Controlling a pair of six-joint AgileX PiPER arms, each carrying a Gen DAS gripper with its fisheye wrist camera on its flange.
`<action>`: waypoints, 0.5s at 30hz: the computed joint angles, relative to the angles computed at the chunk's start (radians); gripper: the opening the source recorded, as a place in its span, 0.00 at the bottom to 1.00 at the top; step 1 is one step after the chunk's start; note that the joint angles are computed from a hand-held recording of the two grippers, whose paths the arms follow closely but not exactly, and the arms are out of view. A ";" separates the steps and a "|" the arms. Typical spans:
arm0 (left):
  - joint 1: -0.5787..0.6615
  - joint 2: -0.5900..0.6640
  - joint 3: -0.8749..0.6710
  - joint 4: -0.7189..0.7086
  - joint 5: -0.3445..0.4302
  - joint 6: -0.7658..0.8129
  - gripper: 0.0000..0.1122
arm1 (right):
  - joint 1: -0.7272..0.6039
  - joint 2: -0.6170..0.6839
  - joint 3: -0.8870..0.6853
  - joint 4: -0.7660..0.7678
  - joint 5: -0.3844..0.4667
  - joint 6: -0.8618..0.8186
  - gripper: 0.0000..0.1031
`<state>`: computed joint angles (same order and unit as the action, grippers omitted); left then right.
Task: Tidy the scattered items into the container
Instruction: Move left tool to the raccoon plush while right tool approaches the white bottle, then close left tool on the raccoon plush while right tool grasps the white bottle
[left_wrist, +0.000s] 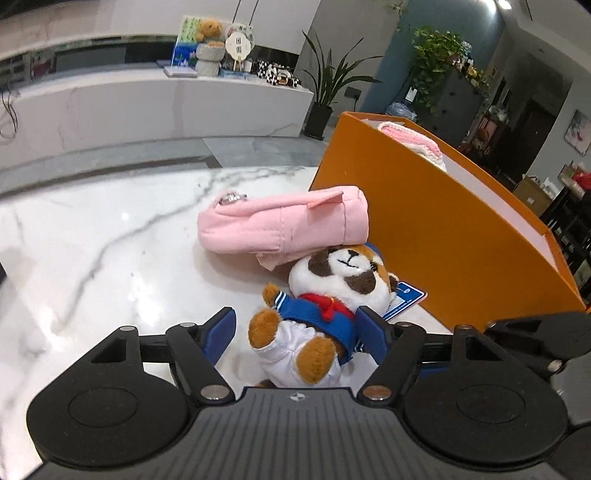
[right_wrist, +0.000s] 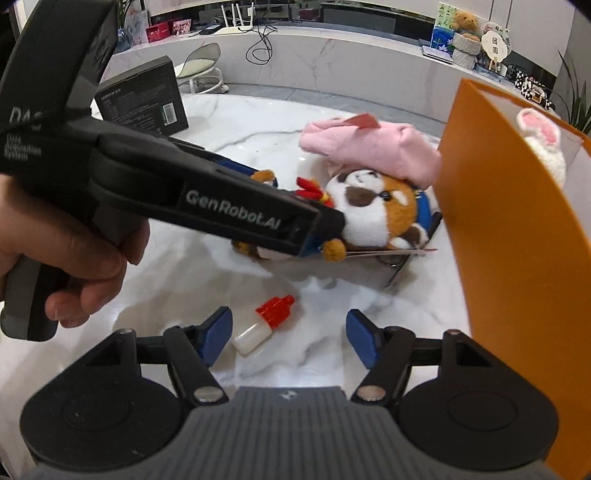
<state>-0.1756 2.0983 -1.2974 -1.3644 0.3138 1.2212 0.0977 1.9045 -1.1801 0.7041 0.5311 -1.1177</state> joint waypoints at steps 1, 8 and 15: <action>0.004 0.003 -0.001 0.006 0.012 -0.008 0.75 | 0.006 0.004 -0.003 -0.012 0.000 0.014 0.65; 0.004 0.010 -0.011 0.091 0.054 -0.094 0.69 | 0.033 0.012 -0.003 -0.016 -0.009 0.010 0.50; 0.008 0.019 -0.033 0.172 0.103 -0.189 0.61 | 0.043 0.008 0.009 -0.004 -0.019 -0.028 0.37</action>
<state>-0.1677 2.1177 -1.3308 -1.1924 0.4164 1.0320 0.1406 1.9123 -1.1713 0.7004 0.5125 -1.1460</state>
